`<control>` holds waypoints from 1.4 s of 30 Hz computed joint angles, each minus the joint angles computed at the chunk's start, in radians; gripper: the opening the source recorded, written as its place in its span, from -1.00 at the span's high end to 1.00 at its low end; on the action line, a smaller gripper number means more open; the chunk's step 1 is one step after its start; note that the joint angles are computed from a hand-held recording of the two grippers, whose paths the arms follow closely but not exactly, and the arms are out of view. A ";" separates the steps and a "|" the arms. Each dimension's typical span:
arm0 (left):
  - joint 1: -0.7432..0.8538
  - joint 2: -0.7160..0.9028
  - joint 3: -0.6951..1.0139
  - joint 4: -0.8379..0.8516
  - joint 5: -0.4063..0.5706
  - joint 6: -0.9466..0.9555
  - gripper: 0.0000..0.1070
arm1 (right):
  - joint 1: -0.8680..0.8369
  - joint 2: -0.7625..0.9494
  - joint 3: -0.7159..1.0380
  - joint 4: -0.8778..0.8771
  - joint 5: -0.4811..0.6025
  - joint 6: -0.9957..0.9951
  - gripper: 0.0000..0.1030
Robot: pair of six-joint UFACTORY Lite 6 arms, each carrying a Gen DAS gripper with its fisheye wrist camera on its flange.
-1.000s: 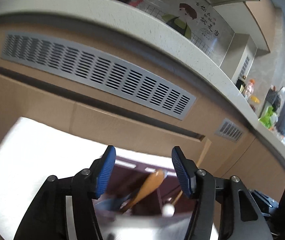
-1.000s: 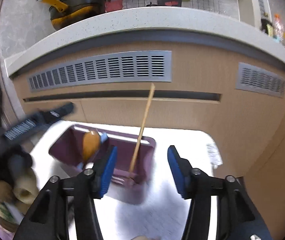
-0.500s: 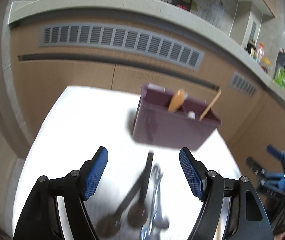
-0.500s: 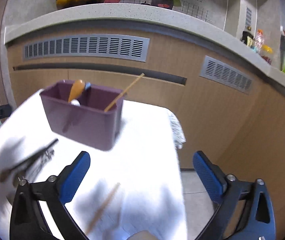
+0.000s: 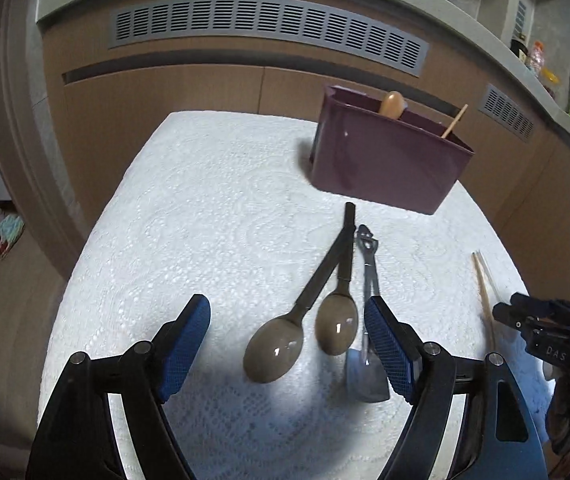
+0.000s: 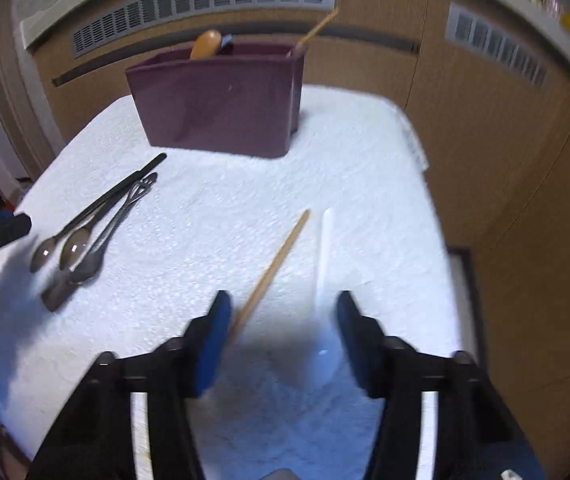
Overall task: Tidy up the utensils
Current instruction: 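Withdraw both open grippers back toward the remaining utensils, then grasp the wooden chopstick with the right gripper while the left gripper grasps the small metal spatula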
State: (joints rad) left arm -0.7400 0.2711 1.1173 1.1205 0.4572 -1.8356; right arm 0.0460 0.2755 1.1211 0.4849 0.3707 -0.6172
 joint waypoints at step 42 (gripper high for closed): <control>-0.149 0.216 0.182 -0.175 0.047 0.271 0.07 | 0.085 -0.027 -0.062 0.094 -0.037 -0.062 0.89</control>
State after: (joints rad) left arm -0.8893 0.4867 1.2994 0.9460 0.5038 -1.5650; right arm 0.1308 0.2485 1.0593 0.5790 0.3336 -0.6792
